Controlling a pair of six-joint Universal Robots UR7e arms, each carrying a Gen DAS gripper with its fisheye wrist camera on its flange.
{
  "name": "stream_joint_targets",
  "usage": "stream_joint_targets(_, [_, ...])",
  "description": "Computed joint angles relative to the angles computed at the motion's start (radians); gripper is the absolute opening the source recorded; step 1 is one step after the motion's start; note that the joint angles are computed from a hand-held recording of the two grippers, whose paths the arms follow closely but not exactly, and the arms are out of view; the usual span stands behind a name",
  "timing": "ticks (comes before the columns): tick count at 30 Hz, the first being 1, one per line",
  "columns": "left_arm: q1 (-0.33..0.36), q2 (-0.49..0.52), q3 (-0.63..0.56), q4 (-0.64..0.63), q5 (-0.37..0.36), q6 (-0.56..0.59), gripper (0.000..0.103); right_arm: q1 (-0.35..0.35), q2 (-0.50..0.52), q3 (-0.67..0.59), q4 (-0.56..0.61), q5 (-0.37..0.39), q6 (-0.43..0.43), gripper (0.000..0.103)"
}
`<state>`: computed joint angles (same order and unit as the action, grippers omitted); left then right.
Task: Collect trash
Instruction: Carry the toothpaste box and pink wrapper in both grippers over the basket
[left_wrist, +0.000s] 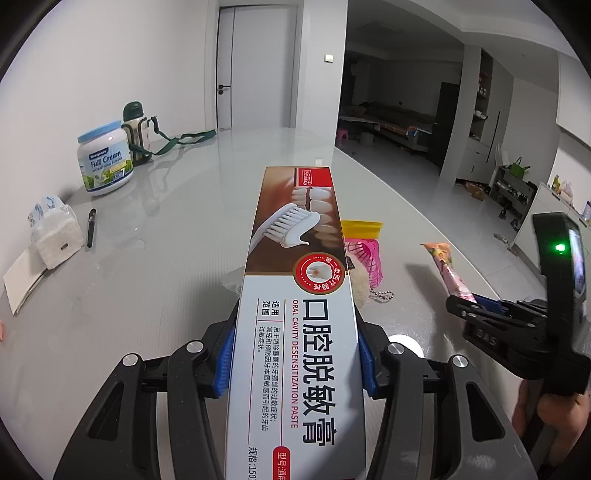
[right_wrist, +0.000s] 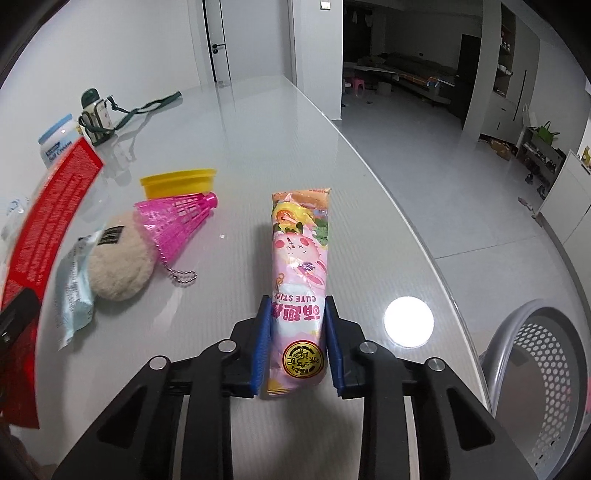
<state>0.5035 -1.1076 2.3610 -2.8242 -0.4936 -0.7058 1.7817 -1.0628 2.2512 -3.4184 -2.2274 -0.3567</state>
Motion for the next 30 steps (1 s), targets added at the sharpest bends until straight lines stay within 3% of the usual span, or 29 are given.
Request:
stream_joint_targets(11, [-0.033, 0.012, -0.004, -0.054, -0.035, 0.075, 0.051, 0.001, -0.167, 0.136, -0.037, 0.056, -0.003, 0.026])
stream_joint_targets(17, [-0.051, 0.063, -0.038, -0.108, -0.110, 0.125, 0.051, -0.035, -0.290, 0.226, -0.067, 0.062, -0.004, 0.027])
stream_joint_targets(25, [-0.087, 0.190, -0.118, -0.200, -0.236, 0.209, 0.051, -0.159, -0.521, 0.342, -0.092, 0.079, -0.030, 0.027])
stream_joint_targets(30, [-0.116, 0.278, -0.182, -0.222, -0.332, 0.273, 0.051, -0.311, -0.704, 0.407, -0.060, 0.142, -0.050, 0.027])
